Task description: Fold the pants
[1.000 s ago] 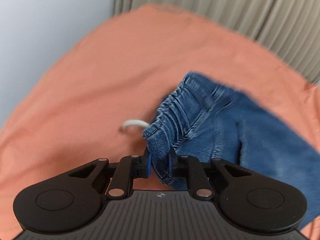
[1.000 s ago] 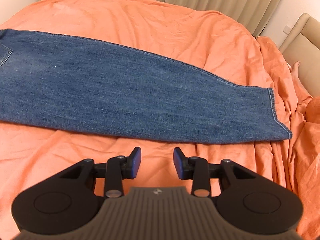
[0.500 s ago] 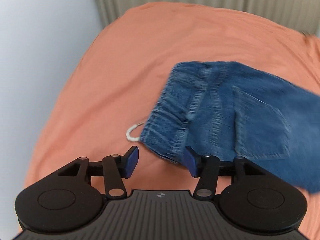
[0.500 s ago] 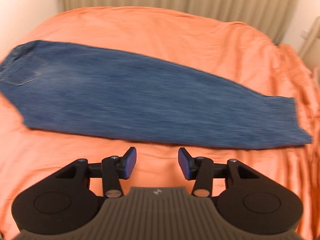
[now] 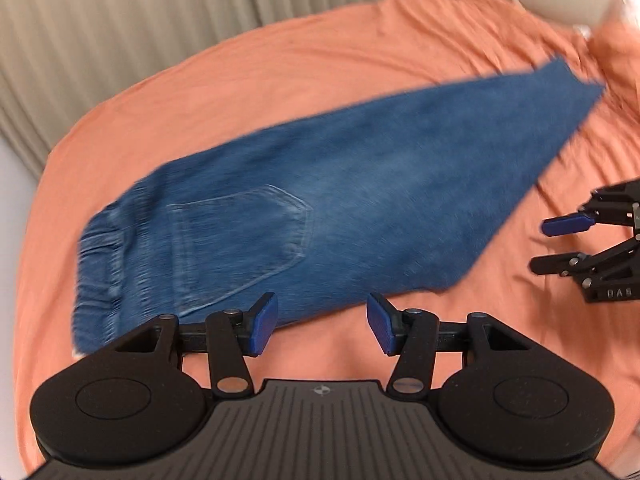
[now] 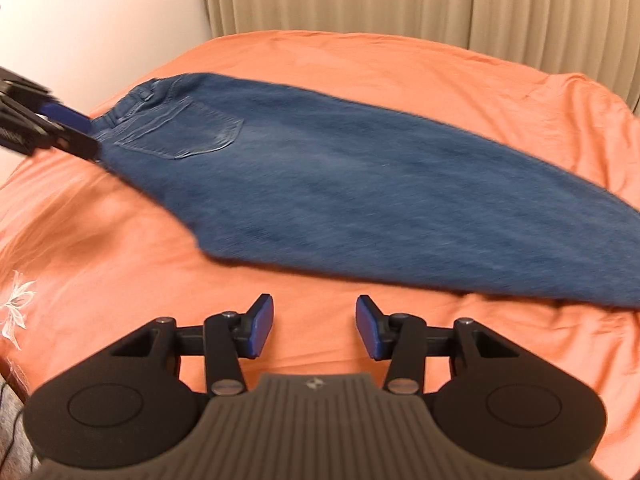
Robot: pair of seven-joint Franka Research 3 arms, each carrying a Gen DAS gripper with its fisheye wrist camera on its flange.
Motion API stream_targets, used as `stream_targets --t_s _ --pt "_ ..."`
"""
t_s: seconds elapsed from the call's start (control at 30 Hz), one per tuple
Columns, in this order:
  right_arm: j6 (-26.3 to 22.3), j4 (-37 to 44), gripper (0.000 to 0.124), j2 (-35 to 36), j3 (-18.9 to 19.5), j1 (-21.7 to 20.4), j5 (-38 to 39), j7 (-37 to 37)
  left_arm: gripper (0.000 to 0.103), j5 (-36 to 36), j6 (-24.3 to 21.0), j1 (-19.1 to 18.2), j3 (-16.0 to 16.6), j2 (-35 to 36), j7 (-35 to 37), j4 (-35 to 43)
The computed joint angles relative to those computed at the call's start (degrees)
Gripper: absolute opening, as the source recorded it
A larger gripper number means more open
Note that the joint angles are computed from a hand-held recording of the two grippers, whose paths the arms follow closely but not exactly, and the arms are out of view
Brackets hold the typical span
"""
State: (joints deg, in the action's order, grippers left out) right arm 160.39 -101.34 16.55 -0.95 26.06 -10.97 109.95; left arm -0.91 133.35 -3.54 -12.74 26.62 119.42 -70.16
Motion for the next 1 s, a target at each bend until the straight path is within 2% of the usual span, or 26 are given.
stream_targets --t_s 0.07,0.17,0.27,0.37,0.53,0.63,0.7,0.77,0.8,0.83,0.87,0.9,0.97,1.0 --pt "0.5 1.6 0.042 2.0 1.6 -0.4 2.7 -1.5 0.060 1.3 0.7 -0.9 0.2 0.3 -0.1 -0.8" --pt "1.5 4.9 0.042 6.1 2.2 0.7 4.2 -3.4 0.060 1.6 -0.1 -1.5 0.3 2.1 -1.4 0.9" --pt "3.4 9.4 0.046 10.8 -0.7 4.0 1.7 -3.7 0.060 2.0 0.2 -1.2 0.2 2.9 -0.7 1.8" --pt "4.4 14.0 0.048 14.4 -5.9 8.5 -3.1 -2.4 0.060 1.7 0.6 -0.5 0.1 3.1 -0.3 1.8" --pt "10.7 15.2 0.049 15.6 -11.4 12.5 -8.6 -3.2 0.060 0.5 -0.1 0.4 0.0 3.9 -0.4 2.9" --pt "8.2 19.0 0.049 18.2 -12.1 13.1 -9.0 -5.5 0.060 -0.3 -0.1 0.9 -0.4 3.8 0.2 2.7" --pt "4.9 20.6 0.040 19.1 -10.3 11.7 -7.1 -6.7 0.060 -0.9 0.5 1.1 -0.6 3.3 0.4 1.8" --pt "3.4 21.8 0.036 20.3 -11.1 12.3 -7.6 -5.7 0.060 -1.6 1.0 1.6 -0.9 2.6 1.2 0.6" --pt "3.8 21.3 0.034 20.1 -11.8 12.8 -8.4 -5.0 0.060 -1.9 1.4 1.7 -1.0 2.1 1.6 0.0" --pt "4.1 20.7 0.018 19.8 -12.2 13.2 -9.1 -4.5 0.060 -2.1 1.7 1.8 -1.0 1.8 1.9 -0.6" --pt "4.3 20.1 0.008 19.3 -12.6 13.6 -9.9 -4.0 0.060 -2.0 2.0 1.8 -0.9 1.4 2.1 -1.1" --pt "5.4 18.7 0.003 18.1 -11.5 12.9 -9.7 -4.7 0.060 -2.1 2.3 1.9 -0.8 1.1 2.2 -1.5" --pt "10.4 14.5 0.003 14.7 -9.9 11.9 -9.1 -6.1 0.060 -2.5 2.6 2.1 -0.9 0.5 2.4 -2.2" --pt "10.3 13.9 0.002 13.6 -11.5 13.5 -9.8 -5.3 0.060 -2.7 2.5 2.1 -0.8 0.4 2.3 -2.2"
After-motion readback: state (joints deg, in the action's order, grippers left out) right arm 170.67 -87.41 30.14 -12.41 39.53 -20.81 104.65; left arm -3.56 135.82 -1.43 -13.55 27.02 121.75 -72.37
